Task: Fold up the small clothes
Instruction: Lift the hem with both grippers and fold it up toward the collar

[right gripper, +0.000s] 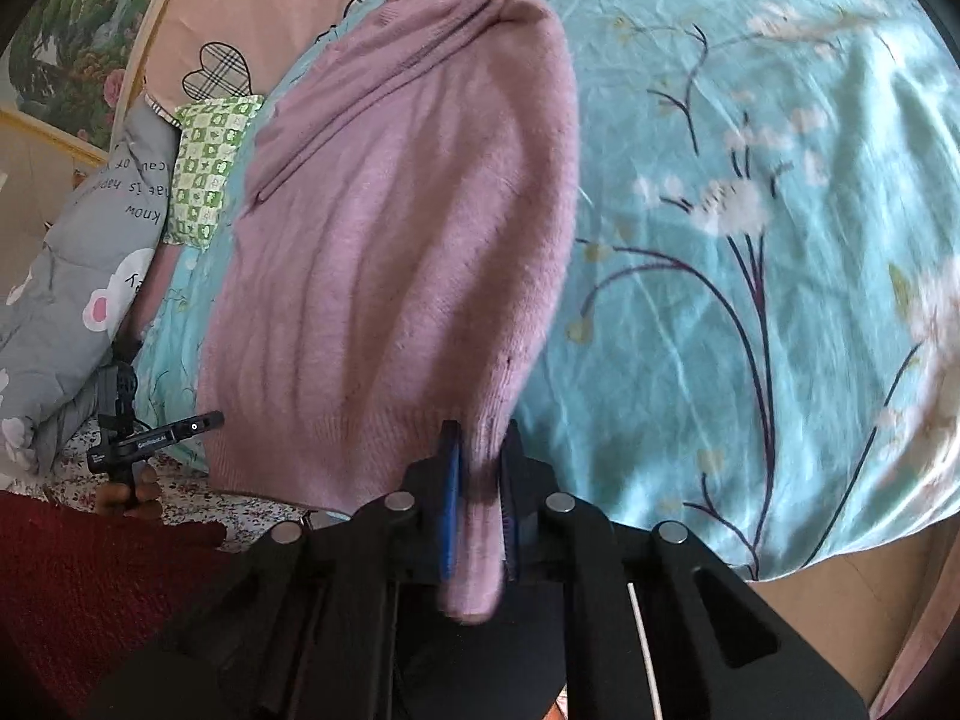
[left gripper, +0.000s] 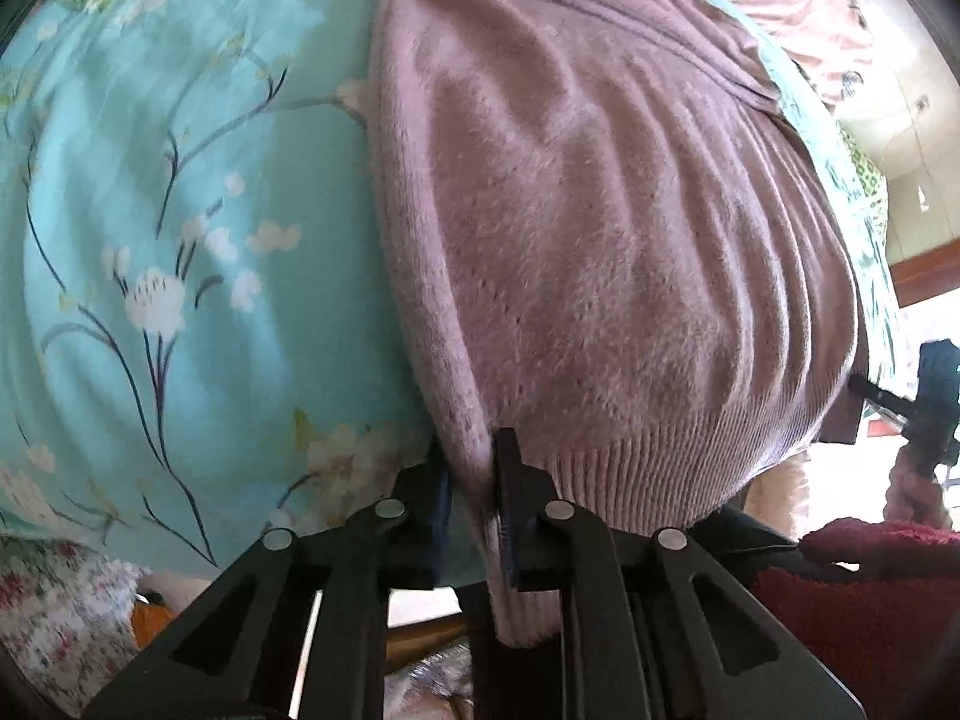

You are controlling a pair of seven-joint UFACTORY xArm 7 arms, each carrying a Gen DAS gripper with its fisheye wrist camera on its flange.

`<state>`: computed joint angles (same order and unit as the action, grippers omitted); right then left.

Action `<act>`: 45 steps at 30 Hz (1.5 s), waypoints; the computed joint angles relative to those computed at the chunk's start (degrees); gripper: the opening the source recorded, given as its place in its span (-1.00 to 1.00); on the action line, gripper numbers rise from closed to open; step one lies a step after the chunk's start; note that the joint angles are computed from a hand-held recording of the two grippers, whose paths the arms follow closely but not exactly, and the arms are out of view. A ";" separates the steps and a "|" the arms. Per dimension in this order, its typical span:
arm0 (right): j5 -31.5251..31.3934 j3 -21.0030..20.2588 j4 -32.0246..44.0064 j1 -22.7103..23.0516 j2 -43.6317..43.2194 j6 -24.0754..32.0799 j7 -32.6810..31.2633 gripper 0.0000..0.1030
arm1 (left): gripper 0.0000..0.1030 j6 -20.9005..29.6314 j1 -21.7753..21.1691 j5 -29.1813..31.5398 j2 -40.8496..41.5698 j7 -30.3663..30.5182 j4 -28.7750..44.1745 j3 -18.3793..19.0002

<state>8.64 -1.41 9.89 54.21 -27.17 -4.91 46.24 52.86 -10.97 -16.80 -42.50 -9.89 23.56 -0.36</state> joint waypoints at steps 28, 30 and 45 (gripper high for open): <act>-22.15 -23.27 4.53 10.92 1.91 -19.98 8.80 -0.85 | -0.91 -12.02 -2.01 -2.29 2.75 0.96 10.62 1.22; -22.93 -22.55 6.49 8.90 3.06 -21.89 9.36 -0.85 | -0.92 -13.14 -1.87 -2.31 4.78 2.46 13.40 2.46; -48.92 -35.87 36.17 1.50 29.49 -34.88 38.71 -0.85 | -0.92 -26.77 2.48 -8.16 37.20 8.33 41.56 2.81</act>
<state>-40.28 -37.28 46.06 55.72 2.33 -39.80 84.95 26.09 -8.49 -24.96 -5.30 -1.56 65.12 2.46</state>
